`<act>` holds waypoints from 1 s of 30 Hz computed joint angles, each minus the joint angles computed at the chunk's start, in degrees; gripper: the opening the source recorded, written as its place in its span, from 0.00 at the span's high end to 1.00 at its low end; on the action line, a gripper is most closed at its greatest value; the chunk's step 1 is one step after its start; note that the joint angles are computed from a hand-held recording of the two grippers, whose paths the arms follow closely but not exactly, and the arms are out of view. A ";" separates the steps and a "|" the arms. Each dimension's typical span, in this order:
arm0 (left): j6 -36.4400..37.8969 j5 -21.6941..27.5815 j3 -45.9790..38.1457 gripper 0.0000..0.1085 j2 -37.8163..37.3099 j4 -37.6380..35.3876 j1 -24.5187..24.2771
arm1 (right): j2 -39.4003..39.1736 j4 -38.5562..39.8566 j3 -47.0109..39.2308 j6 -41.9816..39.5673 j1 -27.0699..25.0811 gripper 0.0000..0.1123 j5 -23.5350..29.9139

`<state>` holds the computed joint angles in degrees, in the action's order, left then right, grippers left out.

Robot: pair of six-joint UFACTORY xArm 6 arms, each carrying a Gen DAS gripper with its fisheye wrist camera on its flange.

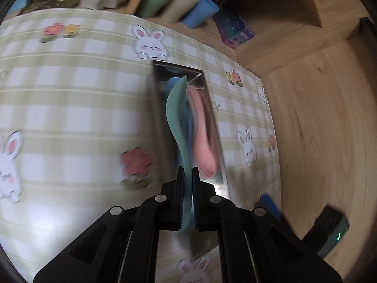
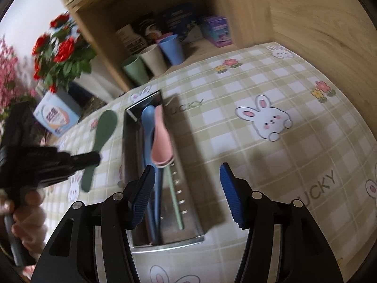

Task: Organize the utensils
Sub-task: 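Move the teal spoon into the steel tray and open the left tool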

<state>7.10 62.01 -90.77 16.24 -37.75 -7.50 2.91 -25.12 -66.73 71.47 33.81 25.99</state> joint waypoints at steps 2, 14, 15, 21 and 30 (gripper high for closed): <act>-4.12 1.04 -3.96 0.94 3.66 -0.03 -0.76 | -1.15 -0.38 1.41 0.86 -0.68 0.50 -0.63; -12.30 5.09 -16.80 0.94 14.29 3.29 -2.25 | -3.55 -0.32 4.61 1.99 -2.62 0.50 -2.44; -12.37 5.47 -17.19 0.94 14.70 2.97 -2.26 | -3.57 -0.25 4.67 2.02 -2.67 0.50 -2.50; -12.52 6.32 -18.46 0.94 15.89 3.97 -2.33 | -3.44 0.28 4.36 1.89 -2.49 0.50 -1.98; -8.01 6.67 -18.74 0.76 13.81 4.18 -1.82 | -3.74 -0.09 2.60 2.38 -1.19 0.50 1.15</act>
